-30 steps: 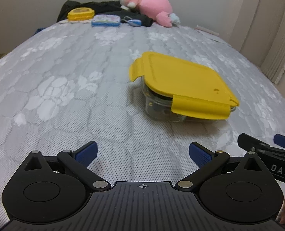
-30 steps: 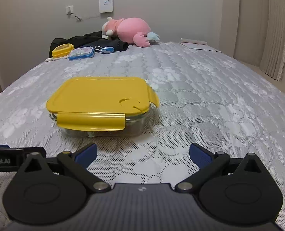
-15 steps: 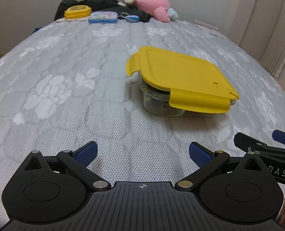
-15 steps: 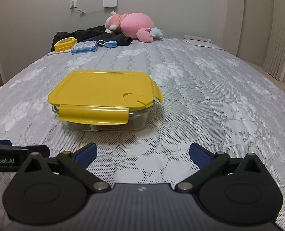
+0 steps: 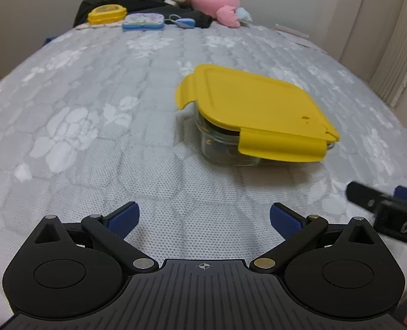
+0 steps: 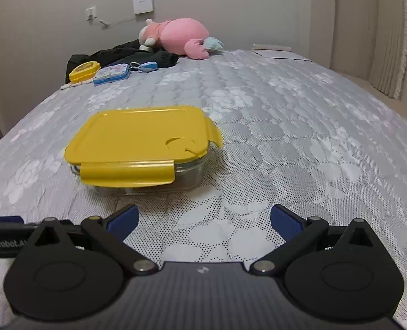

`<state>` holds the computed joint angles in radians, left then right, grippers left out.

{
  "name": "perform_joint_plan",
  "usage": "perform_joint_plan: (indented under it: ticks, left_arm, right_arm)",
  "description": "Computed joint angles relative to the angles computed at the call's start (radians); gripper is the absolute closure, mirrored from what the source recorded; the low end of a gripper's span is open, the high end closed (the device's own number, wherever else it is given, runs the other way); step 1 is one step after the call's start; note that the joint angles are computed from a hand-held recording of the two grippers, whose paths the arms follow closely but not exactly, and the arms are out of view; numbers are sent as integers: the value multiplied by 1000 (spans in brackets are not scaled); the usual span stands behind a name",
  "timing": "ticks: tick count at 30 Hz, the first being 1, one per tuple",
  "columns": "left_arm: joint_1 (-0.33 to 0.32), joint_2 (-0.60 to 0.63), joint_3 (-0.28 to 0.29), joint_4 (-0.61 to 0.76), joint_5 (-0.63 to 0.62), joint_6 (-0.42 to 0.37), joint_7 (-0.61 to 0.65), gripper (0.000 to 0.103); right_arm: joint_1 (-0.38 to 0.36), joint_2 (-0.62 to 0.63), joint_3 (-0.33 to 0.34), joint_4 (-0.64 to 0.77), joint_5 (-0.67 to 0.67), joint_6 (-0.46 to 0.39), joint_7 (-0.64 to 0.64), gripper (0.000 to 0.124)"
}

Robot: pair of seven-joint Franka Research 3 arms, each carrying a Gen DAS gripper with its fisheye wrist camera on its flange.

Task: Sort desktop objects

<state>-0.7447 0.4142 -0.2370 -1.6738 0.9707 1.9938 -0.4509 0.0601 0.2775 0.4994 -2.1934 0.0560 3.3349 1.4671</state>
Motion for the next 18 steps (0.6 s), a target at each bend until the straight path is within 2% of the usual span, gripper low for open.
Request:
perform_joint_plan:
  ticks: [2,6,10,15,18]
  left_arm:
    - [1,8,0,11,-6,-10,19,0]
    - [4,-1,2,-3,-7,7,4,0]
    - [3,-12,0,-18,5,17,-17,0]
    - [0,-1,-2,2,8,-3,13,0]
    - [5,-12,-2,-15,6,22,-7,0]
  right_arm:
    - [7,3,-8,6,5,3,5,21]
    - [91,4,-89,16,20,-1,-16,21]
    - [97,9,-87,20,32,-17,-42,21]
    - [132,5,-113,15,56,-20,-80,21]
    - [152,2,-128,11,73,-21,-92,21]
